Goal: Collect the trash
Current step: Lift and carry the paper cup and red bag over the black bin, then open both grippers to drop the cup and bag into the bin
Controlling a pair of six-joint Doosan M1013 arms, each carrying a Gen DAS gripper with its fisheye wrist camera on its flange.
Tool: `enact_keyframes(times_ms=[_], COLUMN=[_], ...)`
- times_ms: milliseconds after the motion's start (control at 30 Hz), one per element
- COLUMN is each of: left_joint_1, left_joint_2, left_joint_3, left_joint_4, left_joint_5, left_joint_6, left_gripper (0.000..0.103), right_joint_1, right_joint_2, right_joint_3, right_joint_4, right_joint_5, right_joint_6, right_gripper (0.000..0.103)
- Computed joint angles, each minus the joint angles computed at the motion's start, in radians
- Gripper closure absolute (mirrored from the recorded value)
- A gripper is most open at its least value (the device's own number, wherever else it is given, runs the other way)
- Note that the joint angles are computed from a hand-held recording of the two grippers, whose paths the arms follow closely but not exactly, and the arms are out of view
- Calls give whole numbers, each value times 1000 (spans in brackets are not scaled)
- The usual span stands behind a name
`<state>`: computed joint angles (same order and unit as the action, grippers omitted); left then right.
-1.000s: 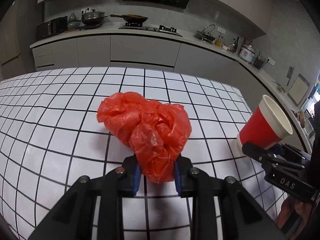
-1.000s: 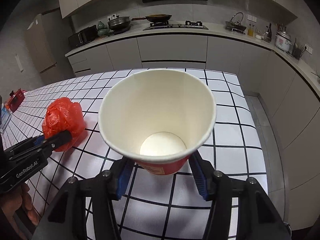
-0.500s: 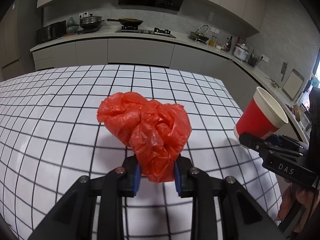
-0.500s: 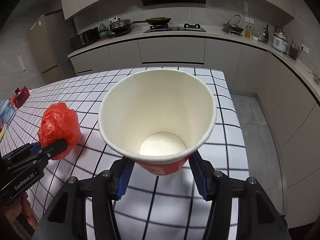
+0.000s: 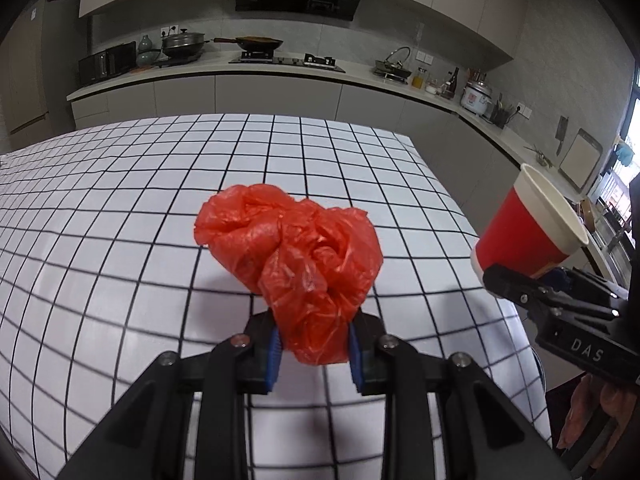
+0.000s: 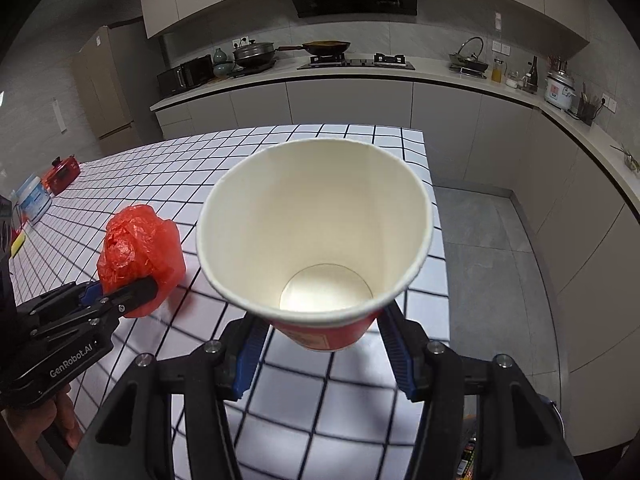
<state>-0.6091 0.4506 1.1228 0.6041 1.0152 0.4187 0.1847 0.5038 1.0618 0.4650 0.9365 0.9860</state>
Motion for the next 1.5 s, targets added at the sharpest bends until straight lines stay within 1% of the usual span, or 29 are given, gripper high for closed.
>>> enact_keyframes(times_ms=[167, 367, 533, 767, 967, 1100, 1333, 1500], left_joint_1=[-41, -88, -125, -157, -184, -195, -209, -219], left_joint_2=[2, 27, 49, 99, 173, 240, 362, 418], left_joint_3=[-11, -54, -88, -168, -278, -370, -537, -590], left_joint_4=[39, 58, 74, 66, 29, -30, -129, -178], left_joint_5=[35, 63, 79, 88, 78, 75, 118, 137], left_joint_6=[-45, -71, -87, -55, 5, 63, 131, 126], left_gripper=[75, 75, 75, 75, 75, 75, 75, 75], right_joint_1=[-39, -94, -143, -212, -278, -324, -383, -410], right_joint_2=[-40, -84, -110, -122, -112, -99, -52, -15], right_joint_3=[60, 114, 141, 152, 145, 144, 134, 136], right_joint_4=[49, 88, 112, 126, 113, 91, 35, -1], right_joint_5=[8, 24, 34, 41, 44, 47, 76, 94], right_joint_6=[-69, -135, -183, -229, -238, -241, -238, -259], right_gripper=[46, 46, 46, 46, 46, 46, 46, 46])
